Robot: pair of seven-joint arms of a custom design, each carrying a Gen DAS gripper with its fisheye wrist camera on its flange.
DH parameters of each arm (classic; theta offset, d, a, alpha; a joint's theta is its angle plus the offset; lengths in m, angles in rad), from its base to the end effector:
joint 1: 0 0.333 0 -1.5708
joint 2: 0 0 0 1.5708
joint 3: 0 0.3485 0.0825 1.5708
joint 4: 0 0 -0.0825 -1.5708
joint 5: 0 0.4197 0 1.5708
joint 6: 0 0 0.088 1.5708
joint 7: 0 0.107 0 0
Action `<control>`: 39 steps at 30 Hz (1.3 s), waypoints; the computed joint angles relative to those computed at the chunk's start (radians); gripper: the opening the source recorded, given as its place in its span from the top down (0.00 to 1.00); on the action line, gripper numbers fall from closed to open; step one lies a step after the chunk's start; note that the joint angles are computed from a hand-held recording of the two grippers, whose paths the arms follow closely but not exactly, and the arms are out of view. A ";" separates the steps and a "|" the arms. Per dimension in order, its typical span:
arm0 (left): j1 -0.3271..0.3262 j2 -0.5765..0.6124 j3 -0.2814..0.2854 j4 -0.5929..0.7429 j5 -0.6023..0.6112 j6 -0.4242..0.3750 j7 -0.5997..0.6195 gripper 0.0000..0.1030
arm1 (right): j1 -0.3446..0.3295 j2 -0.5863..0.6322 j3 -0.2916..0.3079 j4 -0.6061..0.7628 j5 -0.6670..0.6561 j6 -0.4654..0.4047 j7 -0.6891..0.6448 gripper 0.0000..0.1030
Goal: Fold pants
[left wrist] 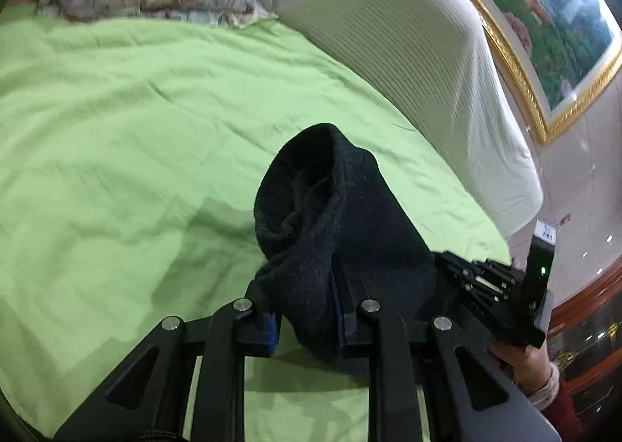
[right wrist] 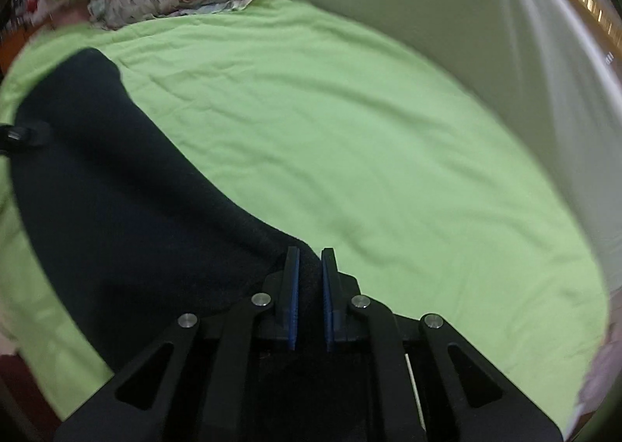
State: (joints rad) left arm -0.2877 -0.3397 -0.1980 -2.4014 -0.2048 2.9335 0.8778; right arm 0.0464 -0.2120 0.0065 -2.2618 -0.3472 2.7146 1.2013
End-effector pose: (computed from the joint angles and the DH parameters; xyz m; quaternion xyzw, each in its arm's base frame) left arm 0.4528 -0.2347 0.5585 -0.7482 0.5129 -0.4175 0.0532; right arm 0.5507 0.0416 0.5390 -0.8498 0.4004 -0.3303 0.0917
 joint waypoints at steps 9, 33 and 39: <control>-0.027 0.059 0.057 -0.014 -0.133 -0.049 0.093 0.63 | -0.004 0.068 -0.046 0.048 0.150 -0.004 0.134 0.59; -0.091 0.217 -0.102 0.339 0.154 -0.238 0.121 0.27 | -0.142 -0.535 -0.255 -0.327 0.631 -0.141 0.000 0.43; -0.140 0.352 -0.125 0.507 0.086 -0.330 0.315 0.25 | -0.213 -0.578 -0.286 -0.346 0.621 -0.123 0.062 0.43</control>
State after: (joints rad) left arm -0.4277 0.0127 -0.3228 -1.8942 -0.1193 2.6031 1.1931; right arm -0.1661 -0.7897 -0.2798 -2.6081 0.2733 2.5912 1.2635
